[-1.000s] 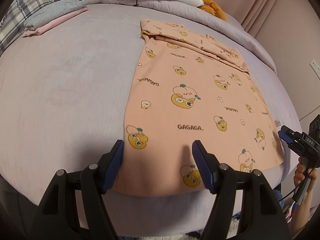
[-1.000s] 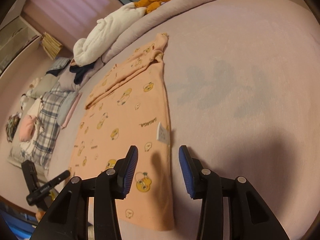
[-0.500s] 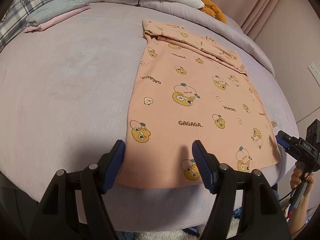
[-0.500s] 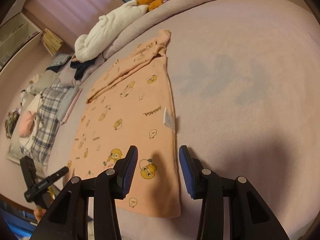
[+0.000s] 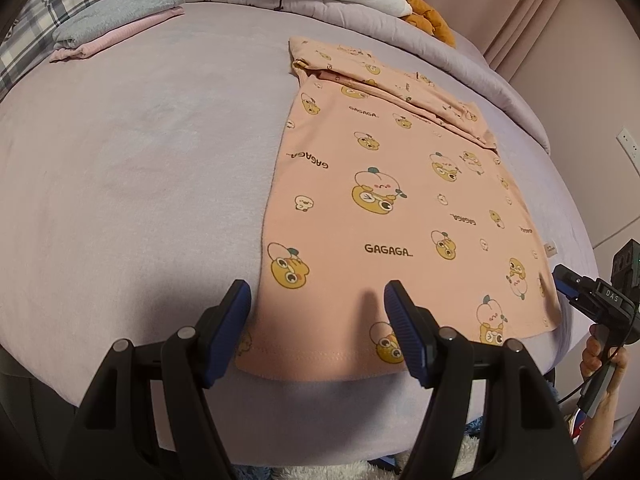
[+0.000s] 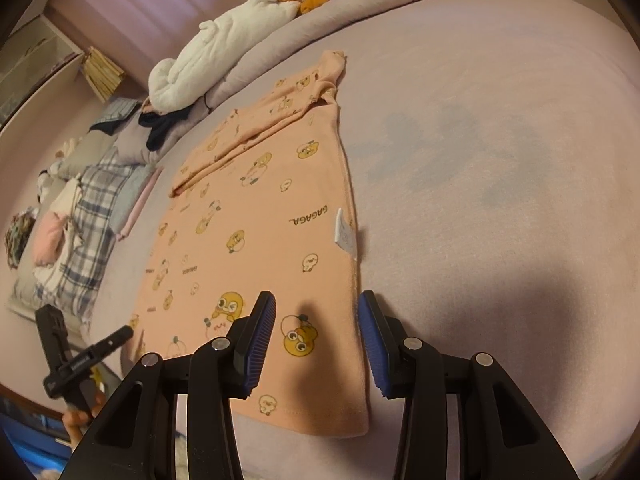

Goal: Fold small clothes
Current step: 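Position both grippers open at the hem of the folded shirt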

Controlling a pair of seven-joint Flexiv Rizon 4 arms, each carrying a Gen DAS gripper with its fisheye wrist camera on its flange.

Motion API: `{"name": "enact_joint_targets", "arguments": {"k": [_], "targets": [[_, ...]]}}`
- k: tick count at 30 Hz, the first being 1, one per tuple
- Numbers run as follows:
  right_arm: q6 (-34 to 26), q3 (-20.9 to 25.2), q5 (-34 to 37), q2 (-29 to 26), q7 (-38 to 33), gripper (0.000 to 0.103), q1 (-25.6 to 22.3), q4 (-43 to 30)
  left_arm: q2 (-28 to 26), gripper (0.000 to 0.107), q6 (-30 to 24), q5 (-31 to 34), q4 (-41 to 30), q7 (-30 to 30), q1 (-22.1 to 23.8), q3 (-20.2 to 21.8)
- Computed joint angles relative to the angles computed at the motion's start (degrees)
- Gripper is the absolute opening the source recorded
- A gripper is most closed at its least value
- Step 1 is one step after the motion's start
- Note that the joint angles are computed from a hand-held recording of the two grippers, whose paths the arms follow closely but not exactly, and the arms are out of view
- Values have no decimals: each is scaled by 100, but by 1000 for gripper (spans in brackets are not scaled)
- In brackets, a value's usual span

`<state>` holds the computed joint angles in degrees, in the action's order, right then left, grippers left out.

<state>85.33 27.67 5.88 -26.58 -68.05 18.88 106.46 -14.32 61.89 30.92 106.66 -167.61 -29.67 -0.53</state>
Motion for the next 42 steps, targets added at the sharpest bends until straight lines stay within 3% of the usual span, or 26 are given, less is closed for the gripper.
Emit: {"name": "enact_joint_targets", "arguments": {"k": [28, 42], "targets": [[-279, 43, 172, -187, -391, 47, 55, -301, -353, 74, 394, -195, -209, 397, 5, 154], [-320, 99, 228, -312, -562, 51, 52, -486, -713, 74, 1951, -1210, 53, 1087, 173, 389]]}}
